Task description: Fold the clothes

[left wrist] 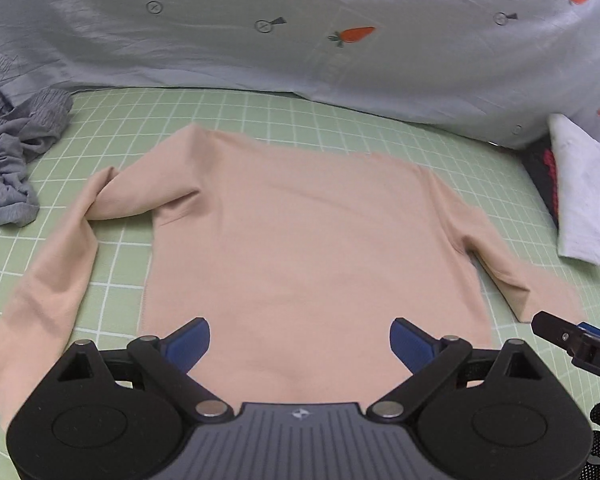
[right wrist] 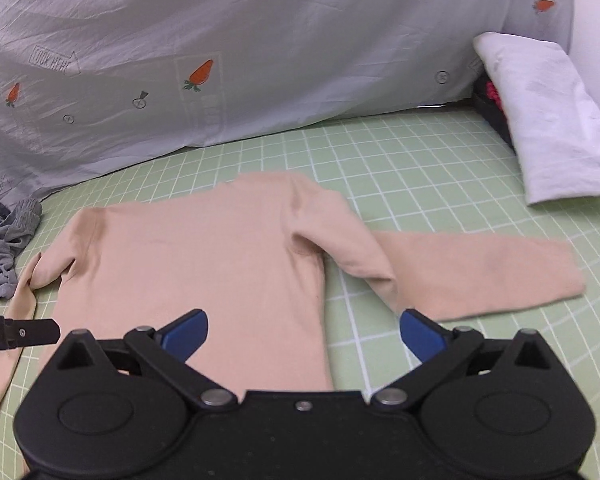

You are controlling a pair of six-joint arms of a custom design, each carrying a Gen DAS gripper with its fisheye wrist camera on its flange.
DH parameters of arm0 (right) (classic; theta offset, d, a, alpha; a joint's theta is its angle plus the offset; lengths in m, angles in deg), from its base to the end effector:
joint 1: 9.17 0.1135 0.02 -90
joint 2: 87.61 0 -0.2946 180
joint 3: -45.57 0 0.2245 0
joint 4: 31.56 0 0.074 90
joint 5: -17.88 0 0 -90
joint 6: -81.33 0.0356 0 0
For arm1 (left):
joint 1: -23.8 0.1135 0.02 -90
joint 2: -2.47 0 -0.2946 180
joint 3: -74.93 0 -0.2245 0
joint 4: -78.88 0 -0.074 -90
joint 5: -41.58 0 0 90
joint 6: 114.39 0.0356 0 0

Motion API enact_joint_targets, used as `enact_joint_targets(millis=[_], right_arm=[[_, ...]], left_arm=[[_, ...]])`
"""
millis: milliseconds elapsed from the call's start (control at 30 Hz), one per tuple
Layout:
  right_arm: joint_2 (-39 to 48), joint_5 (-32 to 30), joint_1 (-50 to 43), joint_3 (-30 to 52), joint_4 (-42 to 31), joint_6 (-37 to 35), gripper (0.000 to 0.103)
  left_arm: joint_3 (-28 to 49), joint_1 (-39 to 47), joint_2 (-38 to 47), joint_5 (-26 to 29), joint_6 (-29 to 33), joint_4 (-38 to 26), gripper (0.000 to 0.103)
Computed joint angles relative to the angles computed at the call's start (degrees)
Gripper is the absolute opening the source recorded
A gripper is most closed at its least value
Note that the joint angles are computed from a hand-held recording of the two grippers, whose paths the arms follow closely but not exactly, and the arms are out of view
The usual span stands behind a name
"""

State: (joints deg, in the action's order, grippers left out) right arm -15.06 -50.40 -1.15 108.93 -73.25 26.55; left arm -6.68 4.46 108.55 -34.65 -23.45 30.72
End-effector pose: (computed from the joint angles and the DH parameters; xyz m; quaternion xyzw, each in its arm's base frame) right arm 0.2205 0.0178 0.2756 0.2789 0.8846 -0.0439 0.3711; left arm 0.3605 -0.1355 0.2767 0.2017 0.9280 -0.1597 0.2694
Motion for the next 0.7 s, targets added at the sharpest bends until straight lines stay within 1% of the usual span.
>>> enact_joint_targets(millis=[100,133,200,233,333,400,433,467,533,567,633,700], right_arm=[[-5.66,2.86,1.45,-0.1,-8.3,4.94,0.103],[-7.44,3.19,1.25,-0.1,-10.53,5.44,0.103],[-11.29,2.38,-1.15,-1.28,-11.68,3.21,0.103],[-13.05,0.11,-4.39,-3.22,-9.79,0.39,0.103],[-15.0,-11.25,-19.9,-9.68,-2.35,-11.18,0.103],[-13.76,-18.99,-30.7,-13.04,2.51,-19.88,0.103],[-12.05,-24.09,-36.14,-13.61,4.32,-26.22,0.103],[-10.03,-27.75,-40.64,-13.9,6.02,-31.61,0.103],[-5.71,-31.25,-47.34,-13.82,9.69,-39.01,0.103],[-3.0,-32.9,-50.49,-13.0,10.91,-41.2,0.103],[2.62,-35.41,-55.95,-10.93,13.42,-43.51,0.103],[7.74,-36.04,-59.24,-9.2,16.5,-44.24,0.103]], left_arm=[[-2.68,-1.81,-3.31,0.18,1.26,1.1,0.096],[-4.16,-2.7,-4.89,-0.42,1.32,2.48,0.097],[-7.24,-5.29,-7.55,-2.35,-0.26,5.68,0.099],[-8.49,-6.81,-8.6,-3.66,-1.48,6.98,0.099],[-11.17,-12.72,-10.11,-9.84,-7.09,10.24,0.099],[-12.09,-17.68,-10.54,-16.01,-12.15,11.8,0.099],[-12.02,-20.0,-10.61,-19.06,-15.22,12.01,0.099],[-11.89,-22.19,-10.74,-21.74,-18.65,11.96,0.099],[-11.24,-25.85,-10.85,-24.93,-24.69,10.87,0.099],[-10.38,-27.37,-10.62,-25.94,-26.53,9.47,0.099],[-7.93,-30.69,-10.0,-29.96,-28.84,5.36,0.099],[-5.95,-33.49,-9.65,-33.87,-30.97,1.61,0.099]])
